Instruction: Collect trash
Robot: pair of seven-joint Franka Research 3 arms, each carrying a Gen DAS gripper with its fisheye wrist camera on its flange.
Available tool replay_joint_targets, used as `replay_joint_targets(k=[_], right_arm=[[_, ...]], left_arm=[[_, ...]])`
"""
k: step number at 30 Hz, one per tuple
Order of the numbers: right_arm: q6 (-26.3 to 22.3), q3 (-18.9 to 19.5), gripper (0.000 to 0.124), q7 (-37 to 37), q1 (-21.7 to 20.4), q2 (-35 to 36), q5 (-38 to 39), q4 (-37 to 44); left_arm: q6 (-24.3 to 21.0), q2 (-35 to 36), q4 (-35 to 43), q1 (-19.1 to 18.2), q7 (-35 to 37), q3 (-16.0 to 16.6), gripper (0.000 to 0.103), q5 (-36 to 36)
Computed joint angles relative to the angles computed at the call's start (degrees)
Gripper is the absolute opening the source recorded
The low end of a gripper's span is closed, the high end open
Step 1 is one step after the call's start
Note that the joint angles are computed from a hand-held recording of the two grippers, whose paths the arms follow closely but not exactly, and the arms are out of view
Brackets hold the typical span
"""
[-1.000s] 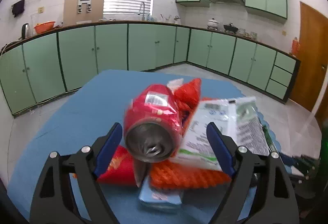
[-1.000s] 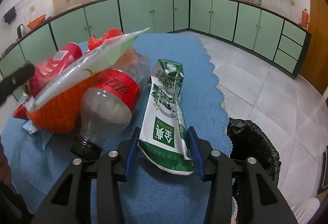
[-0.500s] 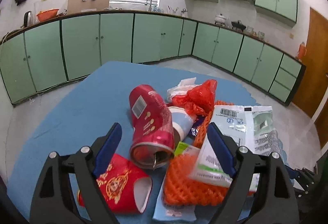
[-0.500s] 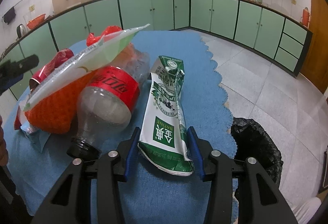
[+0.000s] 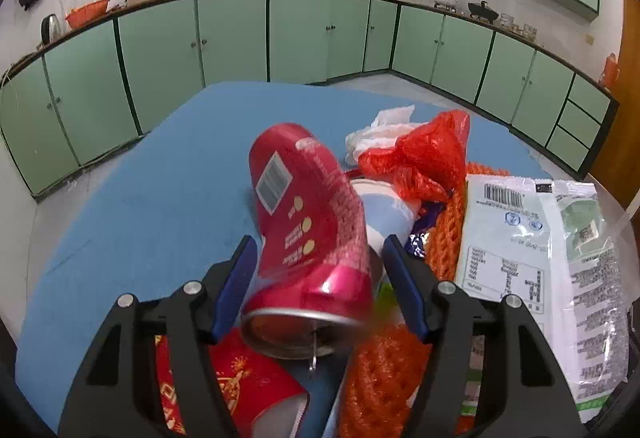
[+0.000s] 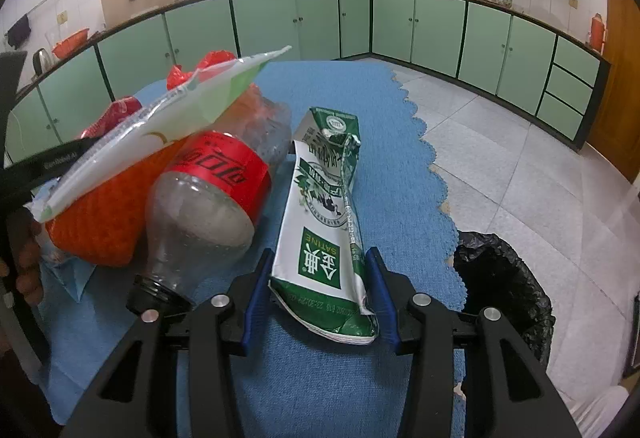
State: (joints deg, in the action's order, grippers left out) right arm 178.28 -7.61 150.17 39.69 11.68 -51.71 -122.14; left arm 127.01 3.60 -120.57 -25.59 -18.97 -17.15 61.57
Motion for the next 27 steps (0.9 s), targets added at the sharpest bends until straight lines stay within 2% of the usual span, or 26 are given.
replay_joint_targets(k=[1, 3, 9, 11, 17, 23, 27], right_arm=[[-0.10, -0.12, 0.046, 0.16, 0.15, 0.03, -0.19, 0.07], [-0.30, -0.17, 0.046, 0.42, 0.26, 0.05, -0.49, 0.18], [-0.58, 0.24, 0.046, 0.79, -0.09, 0.05, -1.00, 0.30], [-0.87, 0.28, 0.046, 1.11, -0.05, 0.07, -1.42, 0.45], [-1.07, 1.20, 0.047, 1.07, -0.76, 0.17, -1.16, 0.58], [-0.72, 1.04, 0.046, 0.43, -0.67, 0.07, -0.36, 0.34], [-0.24, -0.29, 0.045, 2.70, 0.30, -0.30, -2.78, 0.21]], left_arm=[[-0.43, -0.04, -0.01, -0.03, -0.29, 0.00, 0.064, -0.24], [-0.43, -0.62, -0.59, 0.06, -1.57, 0.06, 0.053, -0.41], [2.04, -5.45, -5.94, 1.49, -8.83, -0.32, 0.052, -1.08], [3.73, -6.28, -6.78, 2.29, -8.05, -0.37, 0.052, -1.76], [4.24, -4.73, -5.17, 3.74, -5.44, -0.21, 0.054, -3.41], [1.67, -4.73, -4.59, 3.11, -6.94, -0.87, 0.053, -1.10], [-0.52, -5.80, -4.50, 2.14, -7.79, -1.86, 0.052, 1.71]])
